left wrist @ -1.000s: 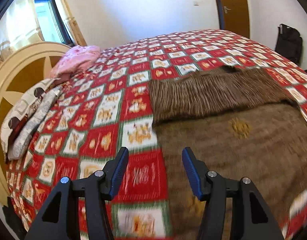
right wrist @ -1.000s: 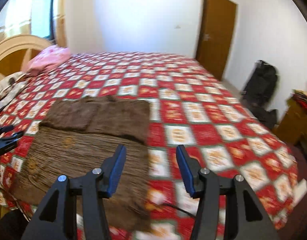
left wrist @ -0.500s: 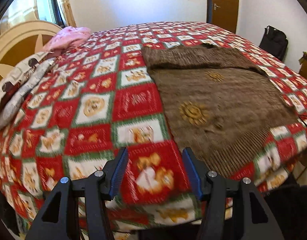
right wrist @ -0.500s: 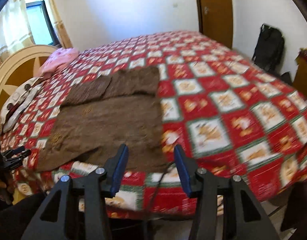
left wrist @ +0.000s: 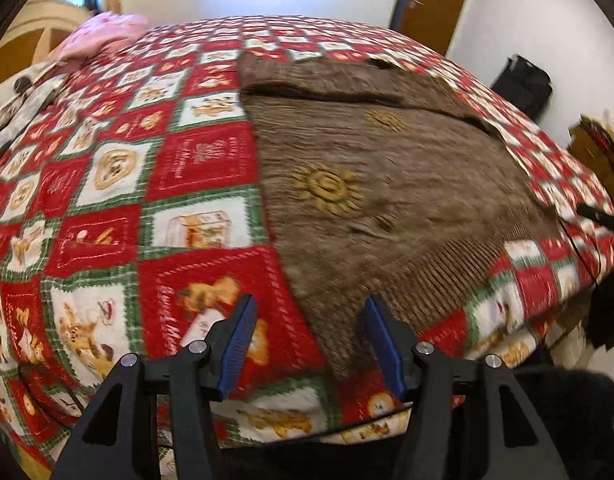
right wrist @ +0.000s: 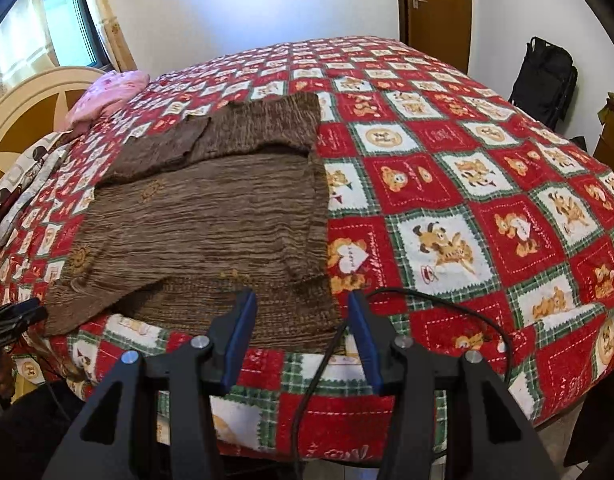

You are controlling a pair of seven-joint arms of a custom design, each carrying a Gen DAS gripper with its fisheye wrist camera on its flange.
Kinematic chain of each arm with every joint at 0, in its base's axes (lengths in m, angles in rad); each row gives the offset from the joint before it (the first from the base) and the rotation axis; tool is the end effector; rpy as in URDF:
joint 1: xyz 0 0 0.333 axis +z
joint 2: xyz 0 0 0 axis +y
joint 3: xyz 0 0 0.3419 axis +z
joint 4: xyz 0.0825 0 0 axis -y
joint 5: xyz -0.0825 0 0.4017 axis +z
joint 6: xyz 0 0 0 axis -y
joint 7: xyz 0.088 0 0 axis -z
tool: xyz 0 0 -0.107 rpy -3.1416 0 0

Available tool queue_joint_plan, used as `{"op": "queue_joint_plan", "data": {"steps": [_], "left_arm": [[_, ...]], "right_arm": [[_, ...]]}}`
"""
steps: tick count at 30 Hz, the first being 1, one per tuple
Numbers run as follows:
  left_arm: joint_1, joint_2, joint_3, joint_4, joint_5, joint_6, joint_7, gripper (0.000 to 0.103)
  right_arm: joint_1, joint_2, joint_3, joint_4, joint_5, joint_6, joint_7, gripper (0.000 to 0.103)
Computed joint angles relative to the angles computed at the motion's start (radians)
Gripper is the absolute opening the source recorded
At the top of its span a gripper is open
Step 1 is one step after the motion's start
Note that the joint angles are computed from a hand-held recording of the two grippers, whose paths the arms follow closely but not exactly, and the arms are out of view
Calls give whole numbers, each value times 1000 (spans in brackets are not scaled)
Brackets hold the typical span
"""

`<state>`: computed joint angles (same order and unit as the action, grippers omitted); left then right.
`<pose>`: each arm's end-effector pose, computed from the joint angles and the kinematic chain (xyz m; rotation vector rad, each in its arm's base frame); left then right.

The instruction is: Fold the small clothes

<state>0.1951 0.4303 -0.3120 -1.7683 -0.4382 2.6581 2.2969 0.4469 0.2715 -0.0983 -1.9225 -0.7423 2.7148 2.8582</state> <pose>0.7138 -0.0447 0.3923 -1.5047 2.3759 -0.8301 0.6193 0.2557 0.4163 -1.5001 2.0849 -0.6382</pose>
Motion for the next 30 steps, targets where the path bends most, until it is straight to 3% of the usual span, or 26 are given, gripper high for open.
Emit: {"op": "queue_joint_plan", "data": {"steps": [3, 8, 12, 15, 16, 17, 19, 21, 24, 27, 30], "left_arm": [[-8, 3, -6, -8, 1, 34, 2, 57], [2, 9, -30, 19, -36, -24, 16, 55], [-35, 3, -11, -5, 1, 39, 12, 36], [-20, 9, -22, 4, -5, 30, 9, 31], [-15, 10, -25, 9, -8, 20, 10, 29], [-10, 10, -29, 13, -13, 12, 14, 25], [-4, 9, -34, 19, -26, -4, 20, 19], [-11, 8, -31, 25, -24, -13, 23, 7], [-20, 14, -24, 56, -20, -40, 25, 7], [-18, 45, -30, 135, -36, -81, 26, 7], [-29, 102, -30, 257, -51, -100, 2, 7]], "right_arm": [[-11, 7, 6, -1, 30, -26, -33, 50], [-16, 24, 12, 14, 57, -44, -112, 50], [-13, 61, 6, 61, 83, -64, -179, 50], [-34, 98, 11, 100, 152, -41, -251, 49], [-34, 108, 11, 111, 173, -41, -279, 41], [-45, 124, 26, 129, 214, -44, -340, 25], [-50, 146, 42, 158, 274, -58, -441, 8], [-9, 156, 11, 181, 257, -105, -461, 7], [39, 122, -44, 158, 188, -91, -381, 6], [19, 75, -53, 121, 165, 14, -329, 6], [-12, 95, -37, 177, 201, 32, -383, 6]]}}
